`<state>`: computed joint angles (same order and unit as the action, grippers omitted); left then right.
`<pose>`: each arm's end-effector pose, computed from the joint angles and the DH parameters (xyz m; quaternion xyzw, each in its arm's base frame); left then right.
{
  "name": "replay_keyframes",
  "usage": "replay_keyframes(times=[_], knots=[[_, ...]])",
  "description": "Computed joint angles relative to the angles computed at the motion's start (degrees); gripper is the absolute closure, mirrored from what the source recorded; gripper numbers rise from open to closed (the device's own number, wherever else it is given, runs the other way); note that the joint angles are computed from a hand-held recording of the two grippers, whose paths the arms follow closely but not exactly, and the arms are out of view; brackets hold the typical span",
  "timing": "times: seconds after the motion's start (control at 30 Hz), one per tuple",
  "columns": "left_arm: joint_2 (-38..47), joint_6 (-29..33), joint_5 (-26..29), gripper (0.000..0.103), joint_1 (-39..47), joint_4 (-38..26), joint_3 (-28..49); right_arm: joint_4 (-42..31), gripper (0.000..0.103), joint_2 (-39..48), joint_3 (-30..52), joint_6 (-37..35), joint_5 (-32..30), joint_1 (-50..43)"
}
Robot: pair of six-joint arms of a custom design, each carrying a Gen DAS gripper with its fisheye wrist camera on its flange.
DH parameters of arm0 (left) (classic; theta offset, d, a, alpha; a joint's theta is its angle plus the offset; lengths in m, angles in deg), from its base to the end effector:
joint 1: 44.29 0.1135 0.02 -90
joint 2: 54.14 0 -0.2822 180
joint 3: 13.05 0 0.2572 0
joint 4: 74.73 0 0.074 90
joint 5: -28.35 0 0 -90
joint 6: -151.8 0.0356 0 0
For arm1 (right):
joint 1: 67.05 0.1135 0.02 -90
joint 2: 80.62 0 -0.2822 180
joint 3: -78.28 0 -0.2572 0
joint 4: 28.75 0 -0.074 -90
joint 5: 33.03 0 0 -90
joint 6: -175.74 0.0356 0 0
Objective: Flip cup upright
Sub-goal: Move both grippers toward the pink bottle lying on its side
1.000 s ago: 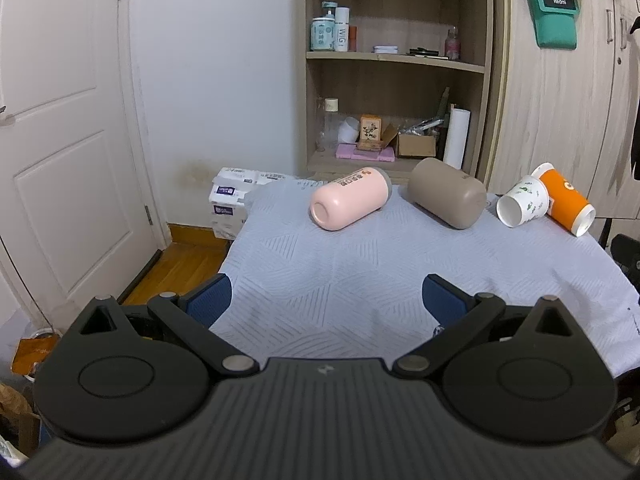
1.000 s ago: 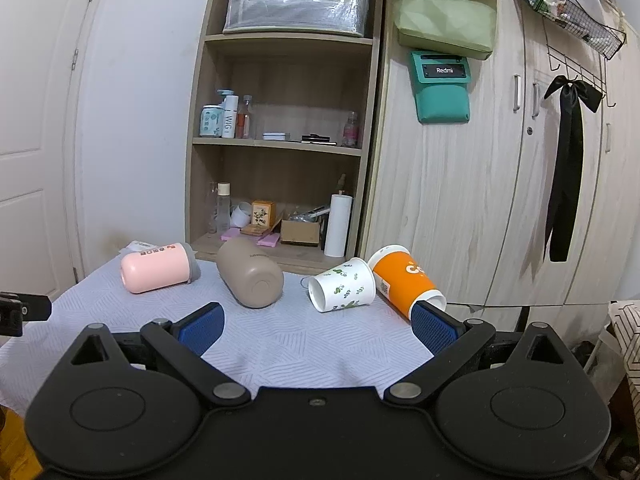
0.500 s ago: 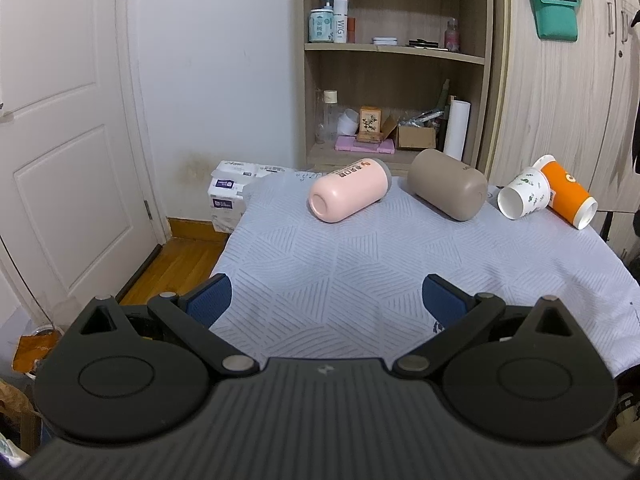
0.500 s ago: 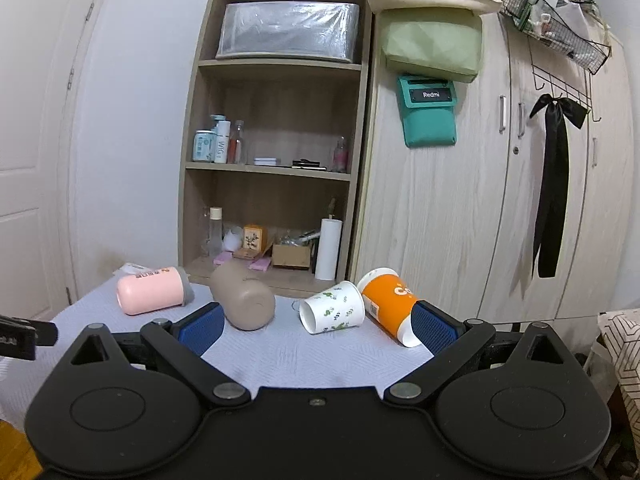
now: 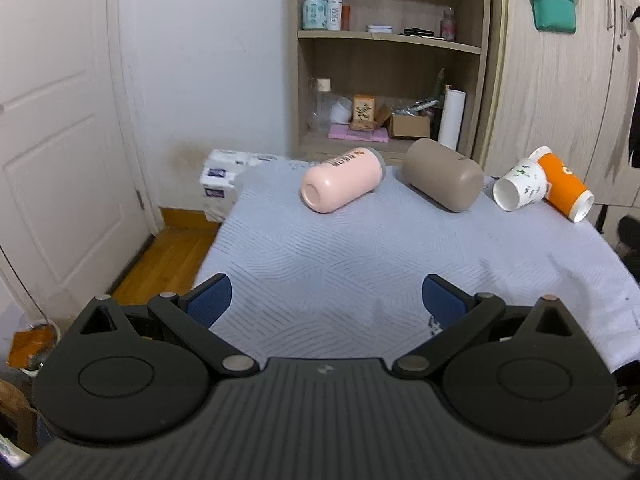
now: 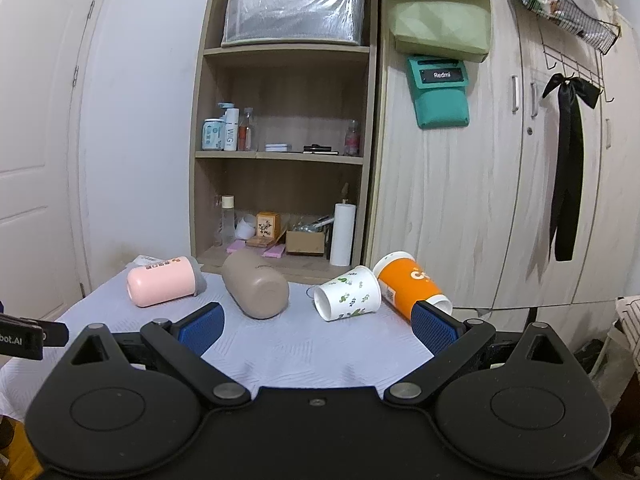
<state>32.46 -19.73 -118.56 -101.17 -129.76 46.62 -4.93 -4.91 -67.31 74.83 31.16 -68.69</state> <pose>0.1592 -0.1894 0.1862 -0.2198 0.8497 0.1111 0.4662 0.2451 0.0085 0.1854 -0.1952 0.7727 0.1160 0.5927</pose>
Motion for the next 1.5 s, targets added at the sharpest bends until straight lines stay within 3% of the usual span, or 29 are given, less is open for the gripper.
replay_keyframes(times=[0.2, 0.37, 0.57, 0.67, 0.87, 0.97, 1.03, 1.23, 1.37, 1.5], knots=[[-2.3, 7.0, 2.5, 0.0, 3.0, 3.8, -0.9, -2.1, 0.002, 4.1, 3.1, -1.4, -2.6, 0.2], [-8.3, 20.9, 6.7, 0.0, 9.8, 12.4, -4.1, -12.1, 0.002, 10.0, 11.5, 0.2, -6.8, 0.8], [-11.6, 42.7, 16.0, 0.0, 22.1, 22.0, -5.7, -21.8, 0.002, 17.6, 21.2, 0.0, -8.5, 6.1], [-12.0, 50.8, 23.5, 0.003, 28.3, 28.1, -7.9, -26.6, 0.002, 21.4, 25.7, -0.1, -9.5, 9.6], [-12.5, 61.1, 47.4, 0.003, 45.6, 35.3, -9.6, -32.8, 0.002, 29.3, 34.8, 2.9, -7.2, 17.1], [-10.0, 67.3, 50.1, 0.003, 50.0, 37.9, -8.3, -33.7, 0.002, 32.1, 38.0, 5.4, -3.9, 20.2], [-6.8, 69.0, 50.9, 0.003, 52.2, 40.3, -7.0, -35.5, 0.002, 33.9, 40.6, 6.3, -3.0, 21.6], [2.5, 72.6, 62.3, 0.007, 60.7, 42.7, 0.1, -37.6, 0.002, 39.4, 48.3, 9.1, -3.0, 24.6], [8.8, 74.3, 69.0, 0.015, 64.1, 39.8, 6.6, -34.7, 0.002, 41.8, 50.2, 14.0, -3.2, 25.7], [14.0, 75.3, 69.5, 0.016, 65.5, 36.8, 12.6, -32.2, 0.002, 43.2, 51.4, 16.8, -2.3, 27.2]])
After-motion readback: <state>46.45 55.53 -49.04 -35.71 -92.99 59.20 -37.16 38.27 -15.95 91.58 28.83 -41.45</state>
